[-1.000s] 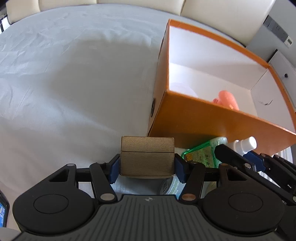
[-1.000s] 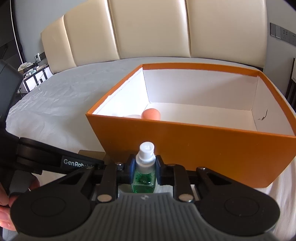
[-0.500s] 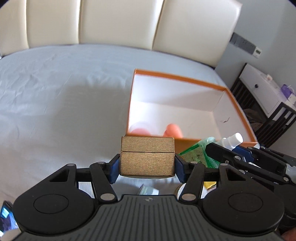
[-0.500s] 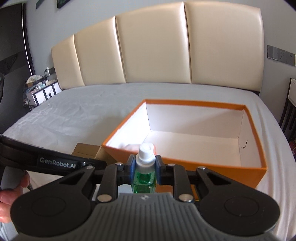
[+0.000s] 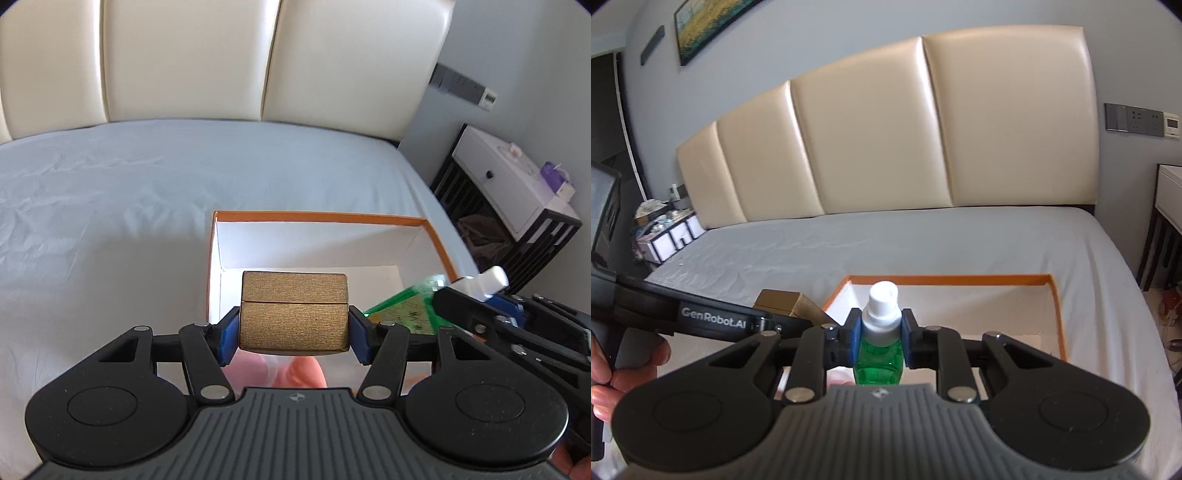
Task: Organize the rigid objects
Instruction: 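Lower the brown box into the orange box and open the left gripper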
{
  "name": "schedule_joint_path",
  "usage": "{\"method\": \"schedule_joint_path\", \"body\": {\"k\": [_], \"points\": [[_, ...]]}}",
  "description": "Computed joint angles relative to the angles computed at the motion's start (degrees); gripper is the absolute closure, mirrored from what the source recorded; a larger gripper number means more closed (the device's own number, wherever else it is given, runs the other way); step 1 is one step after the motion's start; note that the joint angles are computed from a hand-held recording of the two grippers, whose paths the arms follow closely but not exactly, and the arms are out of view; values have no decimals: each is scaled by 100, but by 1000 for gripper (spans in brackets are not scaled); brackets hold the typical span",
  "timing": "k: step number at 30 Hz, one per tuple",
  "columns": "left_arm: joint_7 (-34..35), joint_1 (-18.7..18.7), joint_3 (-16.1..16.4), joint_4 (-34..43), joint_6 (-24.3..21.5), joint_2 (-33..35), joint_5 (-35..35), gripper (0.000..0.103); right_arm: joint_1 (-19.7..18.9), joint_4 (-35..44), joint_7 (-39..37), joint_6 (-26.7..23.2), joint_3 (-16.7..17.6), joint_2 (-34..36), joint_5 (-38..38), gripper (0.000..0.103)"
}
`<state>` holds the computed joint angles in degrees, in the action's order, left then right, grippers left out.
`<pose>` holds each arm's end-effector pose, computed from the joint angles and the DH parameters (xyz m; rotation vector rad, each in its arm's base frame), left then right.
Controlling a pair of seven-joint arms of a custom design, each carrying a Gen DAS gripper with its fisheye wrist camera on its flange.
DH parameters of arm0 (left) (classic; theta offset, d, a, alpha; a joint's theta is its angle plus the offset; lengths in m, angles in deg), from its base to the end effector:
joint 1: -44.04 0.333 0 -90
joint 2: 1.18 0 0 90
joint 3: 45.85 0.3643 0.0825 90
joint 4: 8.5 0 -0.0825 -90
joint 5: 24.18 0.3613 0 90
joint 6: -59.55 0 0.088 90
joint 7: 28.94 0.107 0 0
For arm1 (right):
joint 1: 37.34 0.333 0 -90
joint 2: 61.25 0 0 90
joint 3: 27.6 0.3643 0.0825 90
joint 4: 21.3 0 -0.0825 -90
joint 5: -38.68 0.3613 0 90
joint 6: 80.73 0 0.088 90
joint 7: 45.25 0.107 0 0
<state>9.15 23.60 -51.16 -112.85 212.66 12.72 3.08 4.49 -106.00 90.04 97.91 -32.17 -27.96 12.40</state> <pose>0.5880 -0.2921 0.5289 -1.9775 1.7762 -0.7745 0.5697 0.5031 0.5113 -1.7244 1.2050 -0.4056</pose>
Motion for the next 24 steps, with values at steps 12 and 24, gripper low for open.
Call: {"method": "schedule_joint_path", "body": {"k": [12,24], "points": [[1319,-251,160,2464,-2418,1949,-859,36,-777,1715,-1195,-1312,951,1245,828,82],[1782,-600,340,3626,-3753,2656,-544,35,-836,2119,-1775,-1569,1048,1575,1373,82]]}}
